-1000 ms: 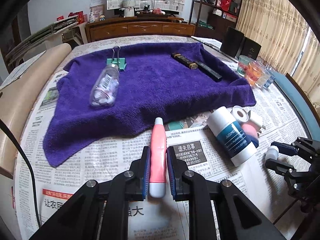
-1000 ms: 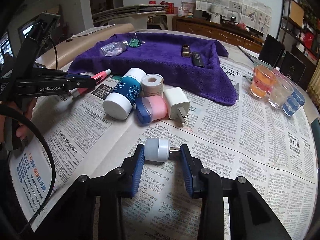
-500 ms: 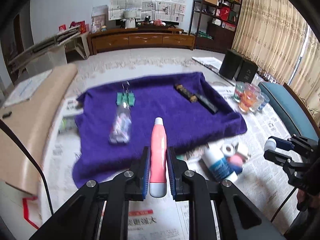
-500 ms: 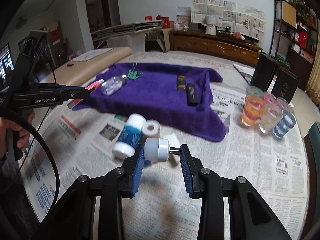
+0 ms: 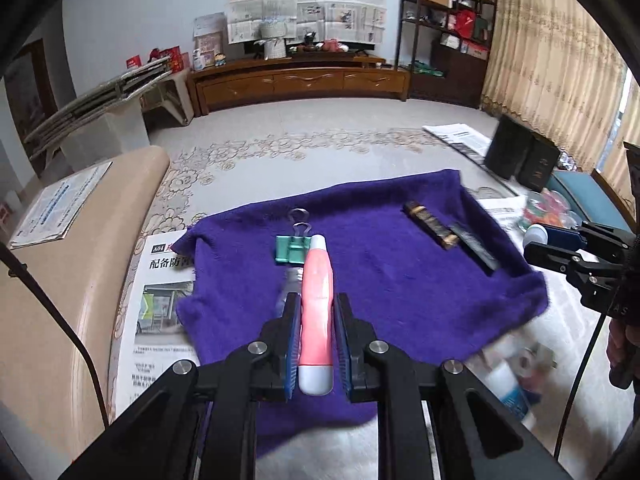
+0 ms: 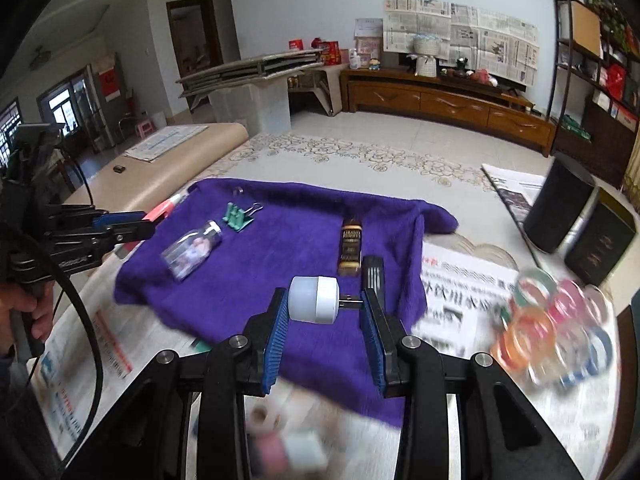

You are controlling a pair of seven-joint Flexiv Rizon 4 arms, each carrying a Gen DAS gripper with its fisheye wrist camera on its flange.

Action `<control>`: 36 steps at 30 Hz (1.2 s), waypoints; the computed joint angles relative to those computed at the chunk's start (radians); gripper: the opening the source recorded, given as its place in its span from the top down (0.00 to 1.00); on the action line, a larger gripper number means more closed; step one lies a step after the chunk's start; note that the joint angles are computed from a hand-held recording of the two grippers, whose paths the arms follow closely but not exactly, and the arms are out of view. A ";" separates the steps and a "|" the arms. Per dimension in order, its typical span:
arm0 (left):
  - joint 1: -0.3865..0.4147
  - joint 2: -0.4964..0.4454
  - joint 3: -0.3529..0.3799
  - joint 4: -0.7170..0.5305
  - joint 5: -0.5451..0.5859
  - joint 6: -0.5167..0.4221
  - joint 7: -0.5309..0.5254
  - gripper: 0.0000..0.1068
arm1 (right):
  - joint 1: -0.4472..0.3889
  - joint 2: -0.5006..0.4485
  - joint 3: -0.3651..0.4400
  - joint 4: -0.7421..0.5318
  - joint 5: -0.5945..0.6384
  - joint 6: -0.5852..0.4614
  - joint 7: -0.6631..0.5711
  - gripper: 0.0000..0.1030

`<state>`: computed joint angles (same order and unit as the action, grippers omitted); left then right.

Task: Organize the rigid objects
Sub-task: 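Carry the pink tube with the left tool while the right tool carries the USB plug onto the towel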

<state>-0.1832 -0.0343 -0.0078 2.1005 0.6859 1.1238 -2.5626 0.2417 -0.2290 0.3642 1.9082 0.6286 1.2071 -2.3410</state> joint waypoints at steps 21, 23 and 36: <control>0.021 -0.174 0.092 -0.020 -0.213 0.022 0.207 0.85 | 0.024 -0.188 0.034 -0.008 -0.343 0.049 0.178 0.65; 0.028 -0.176 0.093 -0.010 -0.251 0.032 0.239 0.85 | 0.024 -0.188 0.035 -0.002 -0.362 0.052 0.186 0.65; 0.017 -0.180 0.111 -0.025 -0.296 -0.015 0.296 0.72 | -0.002 -0.186 0.060 0.000 -0.400 0.027 0.133 0.65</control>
